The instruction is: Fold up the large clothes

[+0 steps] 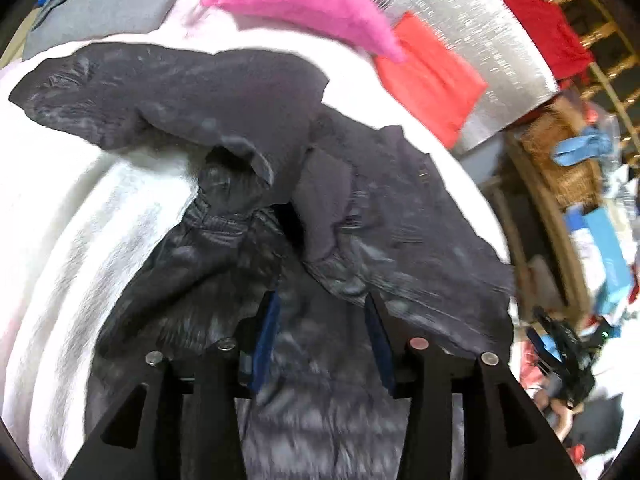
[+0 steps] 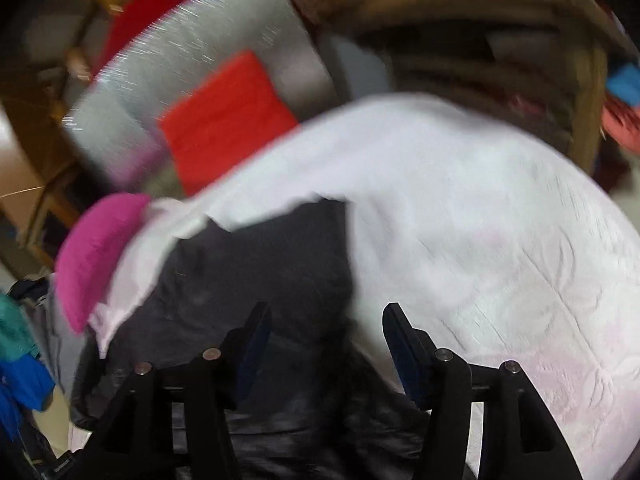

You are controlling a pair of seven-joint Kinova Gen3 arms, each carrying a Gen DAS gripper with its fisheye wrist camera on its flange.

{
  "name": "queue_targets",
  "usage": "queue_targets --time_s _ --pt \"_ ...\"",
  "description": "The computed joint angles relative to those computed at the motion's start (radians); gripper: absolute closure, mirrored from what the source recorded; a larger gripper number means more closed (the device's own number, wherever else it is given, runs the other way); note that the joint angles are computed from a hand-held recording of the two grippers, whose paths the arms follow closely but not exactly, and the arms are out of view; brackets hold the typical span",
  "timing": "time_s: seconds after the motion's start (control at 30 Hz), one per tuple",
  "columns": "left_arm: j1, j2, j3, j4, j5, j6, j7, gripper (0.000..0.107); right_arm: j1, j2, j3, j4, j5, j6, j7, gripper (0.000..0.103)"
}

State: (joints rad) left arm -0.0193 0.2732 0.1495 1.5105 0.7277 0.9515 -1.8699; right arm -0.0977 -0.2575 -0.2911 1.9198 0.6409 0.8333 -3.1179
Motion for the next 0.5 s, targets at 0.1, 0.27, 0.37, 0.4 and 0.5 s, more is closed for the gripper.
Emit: queue_targets --time_s 0.1,0.27,0.37,0.4,0.5 --pt "-0.117 -0.06 0.042 0.066 0.102 -0.04 -0.109 0.054 -0.035 0.007 -0.015 0.006 0.03 -0.083 0.048 0.041" --pt "-0.093 -0.098 -0.098 0.117 0.132 -0.192 -0.029 0.042 -0.119 0.102 0.067 -0.03 -0.133 -0.178 0.247 0.053" --pt "-0.114 -0.051 -0.101 0.081 0.091 -0.199 0.083 0.042 -0.116 0.158 0.083 -0.067 -0.24 -0.174 0.362 0.055" --pt "-0.117 -0.038 -0.098 0.07 0.076 -0.199 0.108 0.042 -0.12 0.168 0.102 -0.069 -0.281 -0.182 0.398 0.055" --pt "-0.137 0.006 -0.081 0.031 0.05 -0.197 0.151 0.042 -0.139 0.211 0.158 -0.089 -0.403 -0.174 0.493 0.055"
